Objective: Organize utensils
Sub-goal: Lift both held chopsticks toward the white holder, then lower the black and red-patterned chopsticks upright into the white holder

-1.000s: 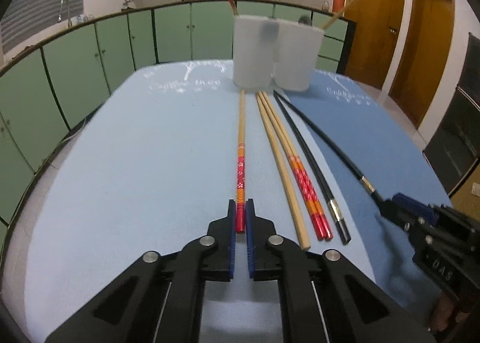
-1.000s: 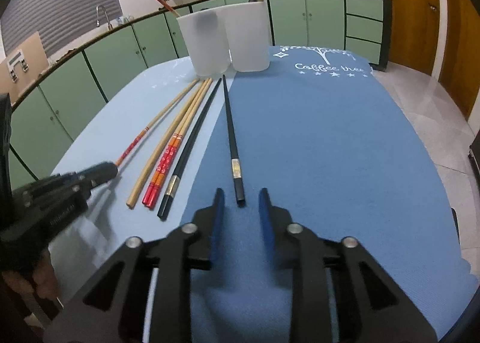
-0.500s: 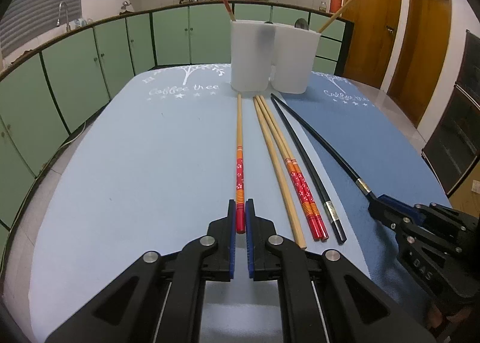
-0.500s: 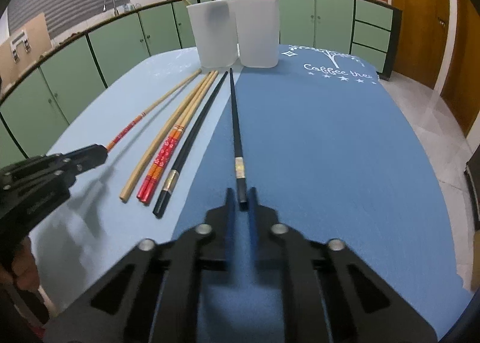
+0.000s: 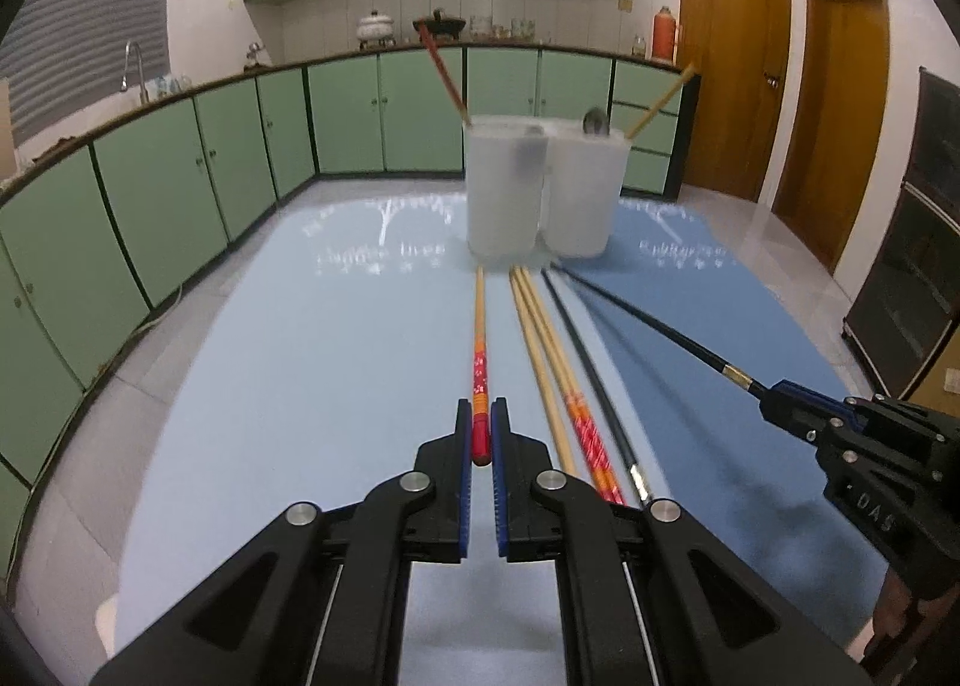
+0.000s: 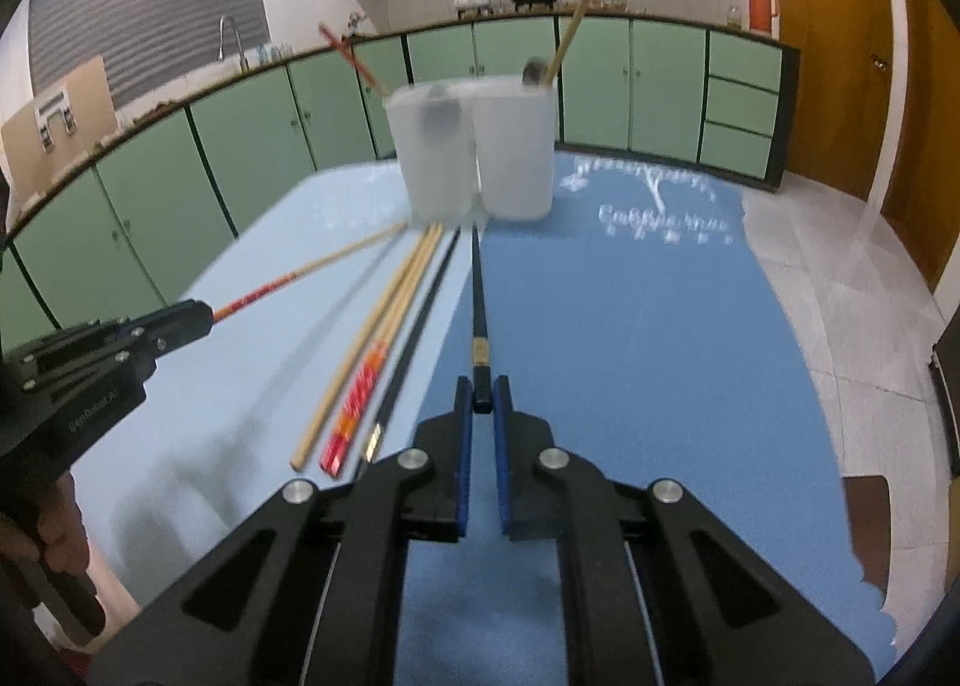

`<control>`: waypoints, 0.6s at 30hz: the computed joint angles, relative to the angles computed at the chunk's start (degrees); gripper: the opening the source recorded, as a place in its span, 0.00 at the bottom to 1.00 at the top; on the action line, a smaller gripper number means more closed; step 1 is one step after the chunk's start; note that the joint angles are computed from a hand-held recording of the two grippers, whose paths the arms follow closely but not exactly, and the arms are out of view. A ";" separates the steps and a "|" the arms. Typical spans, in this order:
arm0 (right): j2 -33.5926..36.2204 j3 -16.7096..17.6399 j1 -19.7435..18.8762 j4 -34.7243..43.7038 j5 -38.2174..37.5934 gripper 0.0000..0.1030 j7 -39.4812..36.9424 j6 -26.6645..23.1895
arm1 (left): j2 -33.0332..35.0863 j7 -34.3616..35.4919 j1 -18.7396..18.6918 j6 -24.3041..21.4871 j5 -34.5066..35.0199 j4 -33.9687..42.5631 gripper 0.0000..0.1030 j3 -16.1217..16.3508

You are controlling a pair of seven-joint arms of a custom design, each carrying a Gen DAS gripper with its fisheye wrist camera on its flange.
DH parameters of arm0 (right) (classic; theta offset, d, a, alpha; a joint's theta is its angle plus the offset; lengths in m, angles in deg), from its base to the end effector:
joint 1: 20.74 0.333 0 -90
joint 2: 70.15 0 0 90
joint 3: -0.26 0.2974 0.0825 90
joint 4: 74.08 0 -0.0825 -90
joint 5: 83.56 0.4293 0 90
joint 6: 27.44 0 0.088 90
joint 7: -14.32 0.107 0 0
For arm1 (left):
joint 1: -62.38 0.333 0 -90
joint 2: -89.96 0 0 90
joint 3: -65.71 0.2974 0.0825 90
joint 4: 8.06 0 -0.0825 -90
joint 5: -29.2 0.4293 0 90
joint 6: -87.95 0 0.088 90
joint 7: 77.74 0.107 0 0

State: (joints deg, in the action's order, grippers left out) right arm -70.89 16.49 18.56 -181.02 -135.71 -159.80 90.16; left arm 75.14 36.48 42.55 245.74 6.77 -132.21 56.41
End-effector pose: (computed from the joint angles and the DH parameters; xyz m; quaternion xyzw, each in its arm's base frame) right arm 0.3896 0.4934 0.5233 -0.5240 0.7416 -0.3067 0.2853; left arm 0.5060 -0.2717 0.5679 -0.4040 0.8117 -0.3796 0.1840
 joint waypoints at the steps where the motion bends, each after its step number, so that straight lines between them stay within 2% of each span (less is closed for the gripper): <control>1: -0.29 0.02 0.02 0.17 -0.43 0.06 0.06 -0.25 | -0.23 0.53 -0.25 0.29 -0.58 0.23 0.06 0.26; 6: -2.50 0.59 -0.42 0.76 -3.40 0.06 0.04 -1.54 | -0.48 2.57 -1.25 1.90 -3.11 2.23 0.06 1.14; 13: -6.02 1.16 -2.89 0.76 -5.31 0.06 -0.21 0.58 | 0.67 6.33 -2.32 2.84 -7.91 6.92 0.06 2.24; 18: -5.84 1.84 -4.36 3.98 -5.81 0.06 -4.47 -0.64 | 2.53 9.43 -2.07 2.17 -10.66 11.08 0.06 2.21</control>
